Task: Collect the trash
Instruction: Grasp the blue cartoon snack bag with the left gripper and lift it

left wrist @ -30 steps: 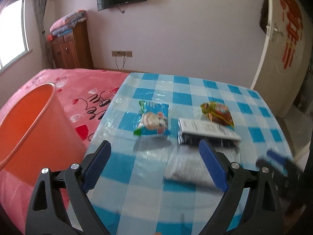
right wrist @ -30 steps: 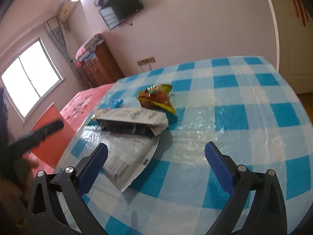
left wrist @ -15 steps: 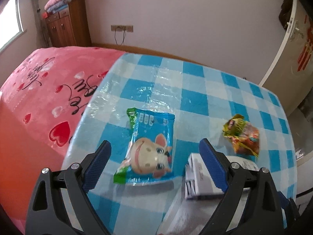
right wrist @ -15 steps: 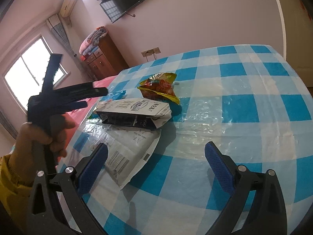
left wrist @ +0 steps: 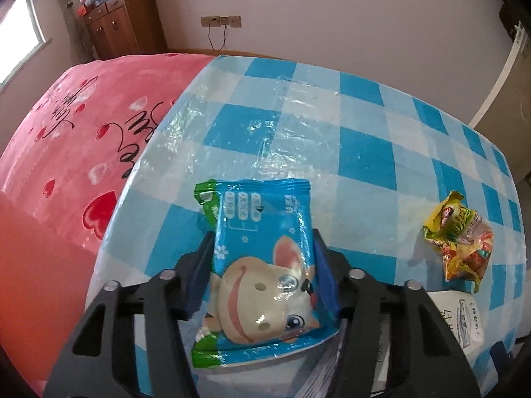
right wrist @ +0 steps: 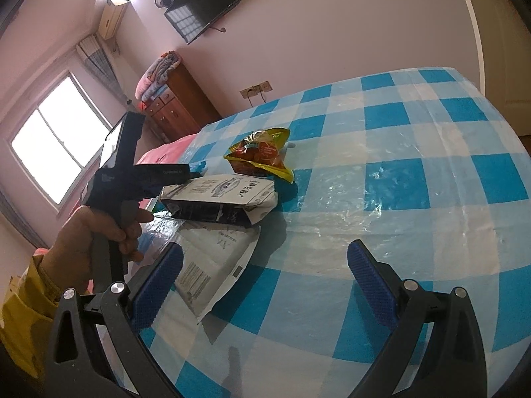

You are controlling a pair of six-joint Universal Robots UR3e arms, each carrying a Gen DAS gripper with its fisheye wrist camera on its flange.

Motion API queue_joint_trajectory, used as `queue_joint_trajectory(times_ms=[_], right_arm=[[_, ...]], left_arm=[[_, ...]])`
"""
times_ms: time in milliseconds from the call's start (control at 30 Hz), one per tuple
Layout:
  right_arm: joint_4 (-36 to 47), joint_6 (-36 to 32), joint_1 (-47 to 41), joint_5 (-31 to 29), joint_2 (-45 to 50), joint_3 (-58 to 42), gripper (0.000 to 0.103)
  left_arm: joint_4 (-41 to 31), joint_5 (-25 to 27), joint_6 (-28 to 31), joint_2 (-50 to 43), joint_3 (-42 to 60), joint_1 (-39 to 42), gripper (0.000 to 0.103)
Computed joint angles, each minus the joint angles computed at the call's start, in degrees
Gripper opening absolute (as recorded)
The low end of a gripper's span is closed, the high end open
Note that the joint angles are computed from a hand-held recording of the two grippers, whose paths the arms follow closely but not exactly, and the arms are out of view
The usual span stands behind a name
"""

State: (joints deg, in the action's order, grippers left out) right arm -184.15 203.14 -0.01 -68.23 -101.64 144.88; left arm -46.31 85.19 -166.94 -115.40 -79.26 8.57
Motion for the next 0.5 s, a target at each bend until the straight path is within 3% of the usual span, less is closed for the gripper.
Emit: queue_joint_trajectory(times_ms=[100,500], right_arm=[[0.3,-0.1,-1.3,1.3,-0.9,0.8,0.098],[4.2,-0.1,-7.6,7.7,-6.0,4.4,0.098]], left_arm=[[2.2,0.0,0.4,2.2,-3.6,-0.3,0.048],[5.5,-6.4,4.9,19.8,-26.0,-0.7,0.047]])
